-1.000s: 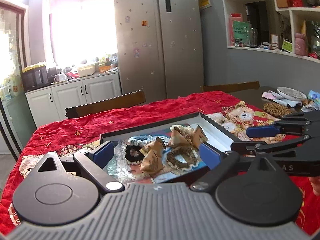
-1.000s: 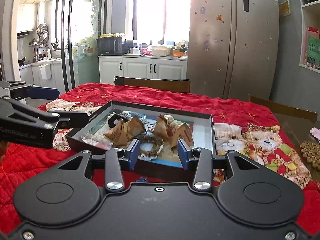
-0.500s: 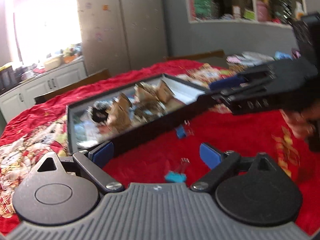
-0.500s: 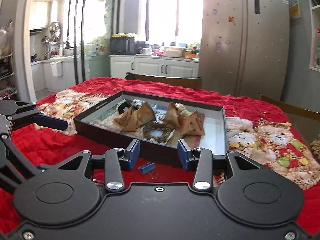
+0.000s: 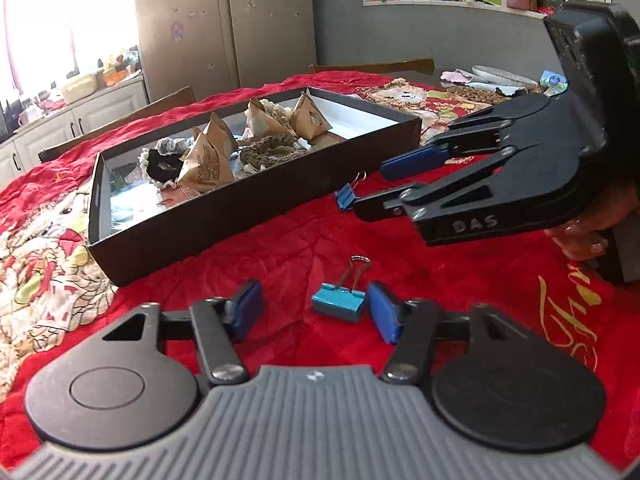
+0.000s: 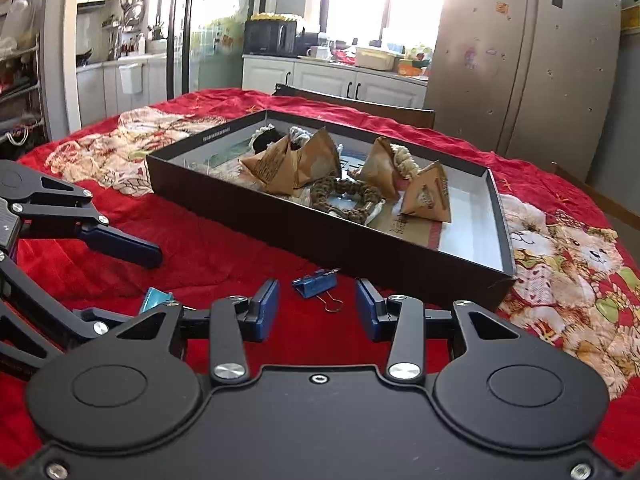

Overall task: Organize objects
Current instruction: 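Grasp the teal binder clip with the left tool while the right grasps the dark blue clip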

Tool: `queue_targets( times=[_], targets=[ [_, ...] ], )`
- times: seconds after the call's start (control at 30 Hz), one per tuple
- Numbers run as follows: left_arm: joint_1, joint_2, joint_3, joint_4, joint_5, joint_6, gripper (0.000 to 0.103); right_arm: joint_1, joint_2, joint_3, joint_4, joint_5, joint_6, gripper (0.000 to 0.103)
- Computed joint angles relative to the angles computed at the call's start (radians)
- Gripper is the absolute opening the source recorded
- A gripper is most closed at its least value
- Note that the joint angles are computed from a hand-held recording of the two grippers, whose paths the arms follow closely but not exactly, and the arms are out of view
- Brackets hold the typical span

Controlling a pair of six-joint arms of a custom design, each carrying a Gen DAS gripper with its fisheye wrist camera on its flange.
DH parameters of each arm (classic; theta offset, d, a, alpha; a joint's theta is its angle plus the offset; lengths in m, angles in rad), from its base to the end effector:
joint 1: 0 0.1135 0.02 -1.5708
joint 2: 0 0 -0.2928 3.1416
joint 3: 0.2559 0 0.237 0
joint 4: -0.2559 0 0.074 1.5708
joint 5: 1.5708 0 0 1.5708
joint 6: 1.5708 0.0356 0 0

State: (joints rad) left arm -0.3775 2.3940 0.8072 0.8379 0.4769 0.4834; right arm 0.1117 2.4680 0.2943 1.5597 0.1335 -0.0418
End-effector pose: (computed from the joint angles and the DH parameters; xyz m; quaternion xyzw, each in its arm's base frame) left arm 0.3364 -0.1510 0.0104 0.4575 0.7702 -0.1957 0.3991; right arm 0.2565 0.0240 0.0103 -0.0373 0.8855 -0.0431 0.4611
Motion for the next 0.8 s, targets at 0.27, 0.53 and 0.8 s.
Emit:
queue_targets(
  times=[0.27, 0.53, 0.8],
  targets=[
    [0.005, 0.002, 0.012, -0.018, 0.022, -0.017, 0.039, 0.004, -0.014, 0.086, -0.128, -0.007, 0.010, 0.040],
    [0.007, 0.002, 0.021, -0.028, 0.027, -0.032, 0.032, -0.019, -0.026, 0.114, -0.186, -0.040, 0.037, 0.036],
    [0.006, 0.002, 0.021, -0.028, 0.026, -0.038, 0.032, -0.028, -0.021, 0.112, -0.178, -0.064, 0.048, 0.018]
  ],
)
